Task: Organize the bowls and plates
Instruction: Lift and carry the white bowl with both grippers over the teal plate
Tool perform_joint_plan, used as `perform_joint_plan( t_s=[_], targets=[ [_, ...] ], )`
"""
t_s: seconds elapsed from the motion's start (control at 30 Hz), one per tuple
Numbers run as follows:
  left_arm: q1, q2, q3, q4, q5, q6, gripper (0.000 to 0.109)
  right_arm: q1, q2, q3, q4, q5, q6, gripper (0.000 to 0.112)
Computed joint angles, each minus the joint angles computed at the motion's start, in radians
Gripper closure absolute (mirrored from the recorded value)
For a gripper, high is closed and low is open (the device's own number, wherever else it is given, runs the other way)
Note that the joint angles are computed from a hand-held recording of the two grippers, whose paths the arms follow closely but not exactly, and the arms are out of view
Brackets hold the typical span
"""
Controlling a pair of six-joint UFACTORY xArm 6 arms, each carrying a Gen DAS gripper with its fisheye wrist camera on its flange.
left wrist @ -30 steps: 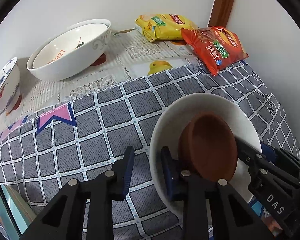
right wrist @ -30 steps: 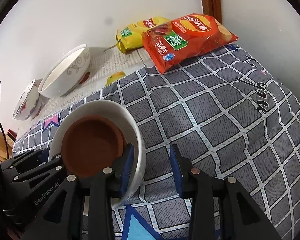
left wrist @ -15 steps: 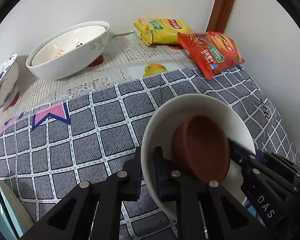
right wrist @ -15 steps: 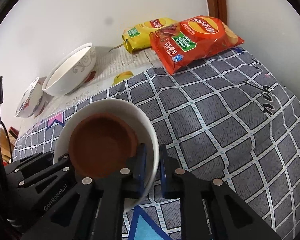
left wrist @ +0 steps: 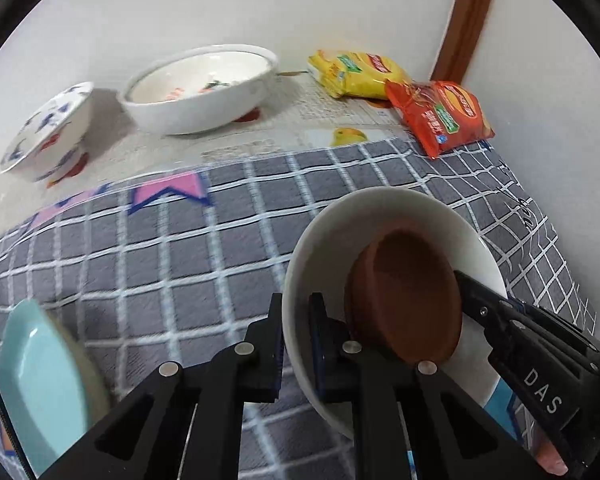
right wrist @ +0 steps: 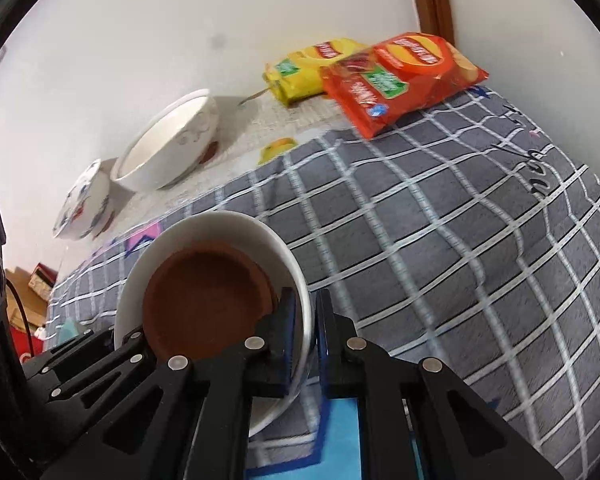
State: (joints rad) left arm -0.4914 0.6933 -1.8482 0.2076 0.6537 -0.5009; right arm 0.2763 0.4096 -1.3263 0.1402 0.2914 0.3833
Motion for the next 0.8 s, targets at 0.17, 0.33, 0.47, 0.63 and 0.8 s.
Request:
perform_joint_plan(
  t_s=[0.17, 0.33, 0.47, 0.63, 0.8],
  targets=[
    [0.029, -0.147, 0.204, 0.054, -0.049, -0.064, 0.096, 0.055, -0.014, -0.001, 0.08, 0.003, -0.059, 0.103],
    [0.064, -0.258, 0.348, 0.083, -0.095, -0.105, 0.096, 0.107, -0.022, -0.017, 0.015, 0.002, -0.012, 0.103],
    [0.085, -0.311, 0.414, 0.091, -0.117, -0.118, 0.096, 0.139, -0.015, -0.039, 0.011, 0.004, -0.004, 0.103],
    [0.104, -0.346, 0.455, 0.118, -0.128, -0.143, 0.096, 0.162, 0.003, -0.07, 0.024, 0.009, -0.019, 0.103],
    [0.123, -0.378, 0.489, 0.136, -0.137, -0.159, 0.096, 0.18, 0.021, -0.106, 0.014, 0.016, -0.007, 0.103]
  ],
)
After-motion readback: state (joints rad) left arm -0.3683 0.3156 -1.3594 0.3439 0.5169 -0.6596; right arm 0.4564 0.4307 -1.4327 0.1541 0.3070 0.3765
